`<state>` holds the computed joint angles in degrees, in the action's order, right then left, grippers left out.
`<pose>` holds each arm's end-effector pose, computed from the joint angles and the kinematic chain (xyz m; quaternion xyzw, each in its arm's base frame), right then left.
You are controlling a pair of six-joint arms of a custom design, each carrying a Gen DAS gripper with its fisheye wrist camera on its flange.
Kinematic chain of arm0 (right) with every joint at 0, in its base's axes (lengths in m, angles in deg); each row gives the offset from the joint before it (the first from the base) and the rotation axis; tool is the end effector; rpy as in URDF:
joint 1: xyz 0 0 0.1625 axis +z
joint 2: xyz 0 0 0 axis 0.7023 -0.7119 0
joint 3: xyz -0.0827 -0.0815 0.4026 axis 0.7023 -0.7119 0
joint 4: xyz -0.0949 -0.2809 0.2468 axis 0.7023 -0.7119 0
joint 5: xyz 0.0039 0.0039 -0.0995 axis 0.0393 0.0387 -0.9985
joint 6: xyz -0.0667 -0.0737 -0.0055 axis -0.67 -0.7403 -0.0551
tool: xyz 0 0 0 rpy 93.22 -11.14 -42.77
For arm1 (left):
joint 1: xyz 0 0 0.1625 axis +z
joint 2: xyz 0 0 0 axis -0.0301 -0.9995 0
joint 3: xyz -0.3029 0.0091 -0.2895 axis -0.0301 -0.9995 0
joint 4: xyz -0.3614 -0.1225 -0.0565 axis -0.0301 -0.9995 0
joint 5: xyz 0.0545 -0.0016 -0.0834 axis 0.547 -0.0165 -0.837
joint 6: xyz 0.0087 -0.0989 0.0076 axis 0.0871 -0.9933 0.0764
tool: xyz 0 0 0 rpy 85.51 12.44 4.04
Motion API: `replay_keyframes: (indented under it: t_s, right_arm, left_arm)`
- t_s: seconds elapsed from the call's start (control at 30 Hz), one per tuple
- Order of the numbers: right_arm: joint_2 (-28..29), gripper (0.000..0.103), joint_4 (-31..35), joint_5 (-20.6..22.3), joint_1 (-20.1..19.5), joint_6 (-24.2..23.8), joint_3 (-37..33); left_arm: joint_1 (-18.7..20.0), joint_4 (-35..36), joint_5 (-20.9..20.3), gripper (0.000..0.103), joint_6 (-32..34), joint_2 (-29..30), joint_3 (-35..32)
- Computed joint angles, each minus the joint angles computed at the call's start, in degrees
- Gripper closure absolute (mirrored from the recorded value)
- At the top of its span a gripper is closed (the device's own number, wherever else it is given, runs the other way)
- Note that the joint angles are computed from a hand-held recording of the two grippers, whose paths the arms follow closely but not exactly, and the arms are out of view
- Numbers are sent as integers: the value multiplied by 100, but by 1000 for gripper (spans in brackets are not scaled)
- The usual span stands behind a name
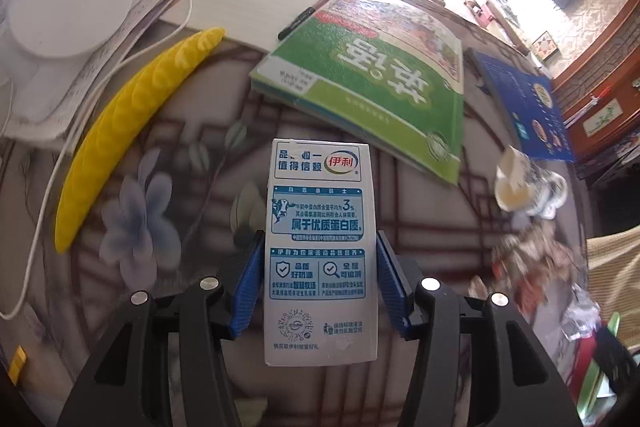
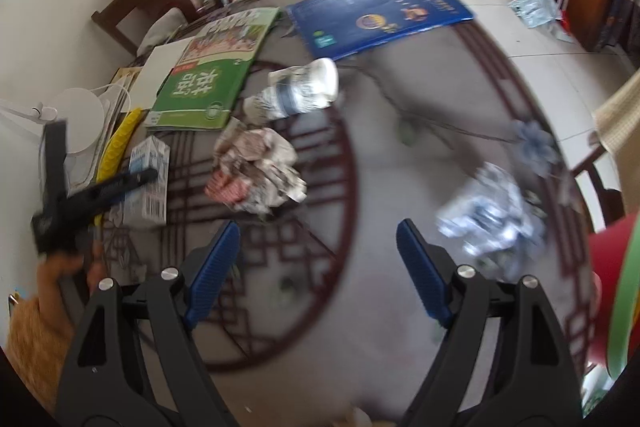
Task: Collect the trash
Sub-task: 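Grasp the white milk carton with the left gripper while the right grasps crumpled paper, then carry the milk carton and crumpled paper over the red bucket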
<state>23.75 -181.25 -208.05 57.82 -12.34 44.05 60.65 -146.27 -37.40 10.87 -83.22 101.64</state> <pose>0.2346 -0.6856 0.2870 0.0667 -0.9467 0.1944 0.2478 -0.2130 -0.7470 0.2001 -0.0433 0.9237 -0.2370 0.2981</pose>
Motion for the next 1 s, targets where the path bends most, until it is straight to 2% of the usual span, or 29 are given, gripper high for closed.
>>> replay_keyframes:
  t_s: [0.17,0.33,0.43,0.5,0.53,0.6,0.7,0.83,1.0]
  right_arm:
    - [757,19,462,334,-99,180,-950]
    - [1298,19,1073,532,-212,381,-1636]
    - [1388,38,1251,698,-254,270,-1723]
    - [1328,53,1140,725,-199,88,-1610]
    - [1297,55,1072,629,-148,-50,-1560]
    - [1150,56,826,526,-60,-315,-1354]
    - [770,56,607,603,11,-477,-923]
    - [287,56,510,728,46,-432,-389]
    - [-285,54,209,682,138,-274,348]
  left_arm:
    - [-234,-327,-31,53,-217,-538,1035]
    - [-323,-248,5,53,-333,-728,1372]
    - [-276,-145,-29,53,-400,-723,1346]
    - [-252,-91,-71,53,-487,-712,1318]
    - [-258,-97,-68,53,-501,-712,1323]
    - [-279,-145,-67,53,-457,-697,1321]
    - [-339,-238,-49,53,-380,-691,1352]
    - [-449,-324,-55,53,-348,-735,1428]
    - [-646,-536,-12,53,-266,-818,1582]
